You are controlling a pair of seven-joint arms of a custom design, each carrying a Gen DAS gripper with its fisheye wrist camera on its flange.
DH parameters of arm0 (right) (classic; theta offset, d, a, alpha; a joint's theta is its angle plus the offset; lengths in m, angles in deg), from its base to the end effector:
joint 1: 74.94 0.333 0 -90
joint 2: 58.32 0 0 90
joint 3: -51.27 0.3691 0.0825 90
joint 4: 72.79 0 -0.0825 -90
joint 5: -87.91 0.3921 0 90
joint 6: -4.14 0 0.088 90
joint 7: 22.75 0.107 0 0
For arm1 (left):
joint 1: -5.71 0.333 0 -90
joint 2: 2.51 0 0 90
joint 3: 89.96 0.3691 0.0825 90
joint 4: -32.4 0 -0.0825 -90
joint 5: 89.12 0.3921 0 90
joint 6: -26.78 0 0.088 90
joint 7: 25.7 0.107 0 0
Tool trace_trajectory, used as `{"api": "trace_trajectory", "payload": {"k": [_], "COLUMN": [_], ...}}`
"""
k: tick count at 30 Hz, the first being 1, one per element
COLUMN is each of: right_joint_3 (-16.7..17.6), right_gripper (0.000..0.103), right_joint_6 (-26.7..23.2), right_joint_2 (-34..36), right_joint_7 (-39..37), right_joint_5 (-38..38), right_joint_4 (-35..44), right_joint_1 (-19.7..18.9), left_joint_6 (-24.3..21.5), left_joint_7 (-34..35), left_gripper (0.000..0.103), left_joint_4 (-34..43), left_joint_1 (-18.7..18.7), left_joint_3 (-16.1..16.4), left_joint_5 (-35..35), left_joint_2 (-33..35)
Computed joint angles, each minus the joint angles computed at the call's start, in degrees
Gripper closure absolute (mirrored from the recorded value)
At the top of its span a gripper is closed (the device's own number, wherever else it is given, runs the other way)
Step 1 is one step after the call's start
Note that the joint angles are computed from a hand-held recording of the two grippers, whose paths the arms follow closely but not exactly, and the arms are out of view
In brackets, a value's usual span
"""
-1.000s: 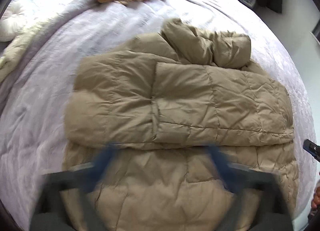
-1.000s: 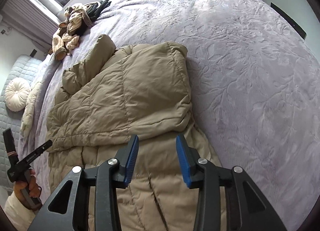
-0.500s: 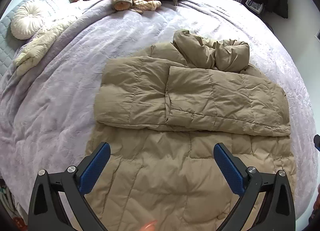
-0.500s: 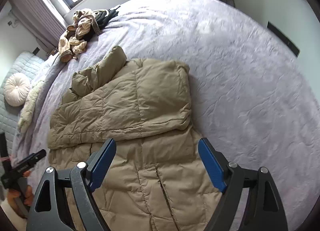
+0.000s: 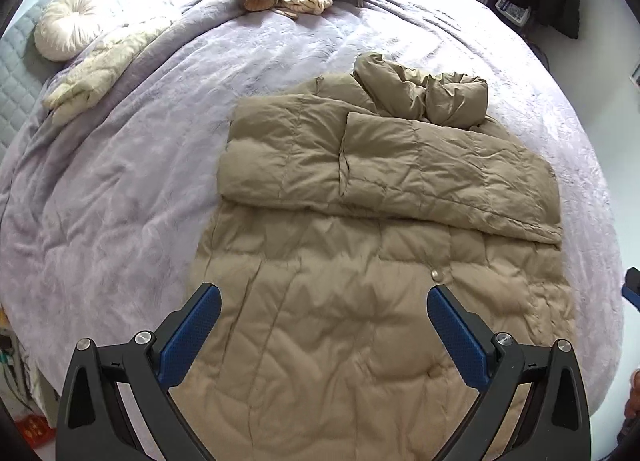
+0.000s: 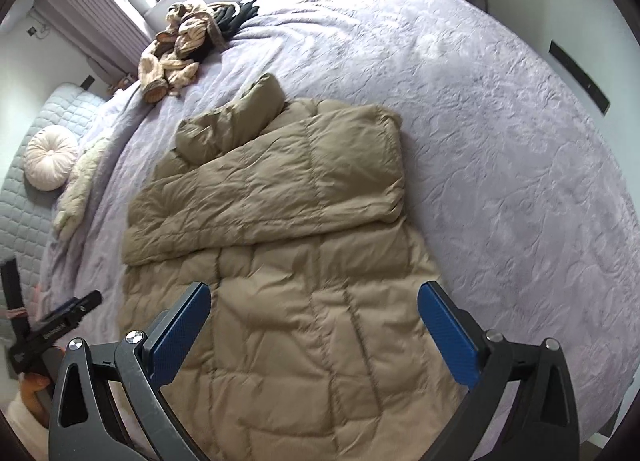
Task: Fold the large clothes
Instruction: 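Open the right tool and lift it away from the folded jacket, then move both tools to the jacket hem and grasp it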
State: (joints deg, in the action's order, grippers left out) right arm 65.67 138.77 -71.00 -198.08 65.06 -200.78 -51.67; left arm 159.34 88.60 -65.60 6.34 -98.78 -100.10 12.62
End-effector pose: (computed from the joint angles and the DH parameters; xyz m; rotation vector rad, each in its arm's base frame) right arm 0.4015 0.3138 0.5439 -1.0653 2.4678 -0.3303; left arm 0.6812 -0.0905 0.5204 -1.5647 2.4914 -0.5430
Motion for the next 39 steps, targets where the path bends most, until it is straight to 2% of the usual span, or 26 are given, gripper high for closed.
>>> {"api": "trace_trajectory", "payload": {"k": [9,15,25,30,34,39], "right_joint_3": [0.9,2.0,4.7,5.4,5.8,7.4], "right_gripper": [0.000,0.000,0.000,0.000,0.000,0.000], "right_joint_6": [1.9,2.5,3.8,7.0,10.8,14.8], "right_joint_2": [-0.5,0.3,3.6,4.6,4.1,2.5], "right_joint_7": [2.4,6.1,18.7,27.7,35.3,46.7], "right_joint_5": [3.6,3.9,1.8,-0.1,-2.2,-5.6], "right_joint_4": [0.0,0.5,1.6,0.2,-2.3,-6.6], "right_joint_1": [1.2,2.3,6.5,8.9,9.8,9.7], "left_joint_6": [-1.7,-1.5,-3.7,-4.6,-9.6,-18.0], "left_joint_7": [2.1,6.4,14.1,16.4,18.0,15.9], "left_gripper": [0.000,0.000,0.000,0.000,0.000,0.000], "left_joint_4": [-4.3,-7.0,-13.3,-14.8,-13.3,-10.4], "left_joint_1": [1.8,3.2,6.5,8.3,10.3,13.0], "left_joint_3": [1.1,2.1,4.6,6.0,6.8,7.3], "left_joint_5": [-2.0,-3.0,-5.4,-4.6,-7.7,-11.2], "left_joint_2": [-4.7,-6.6,-9.8,-10.2,-8.6,-4.4]}}
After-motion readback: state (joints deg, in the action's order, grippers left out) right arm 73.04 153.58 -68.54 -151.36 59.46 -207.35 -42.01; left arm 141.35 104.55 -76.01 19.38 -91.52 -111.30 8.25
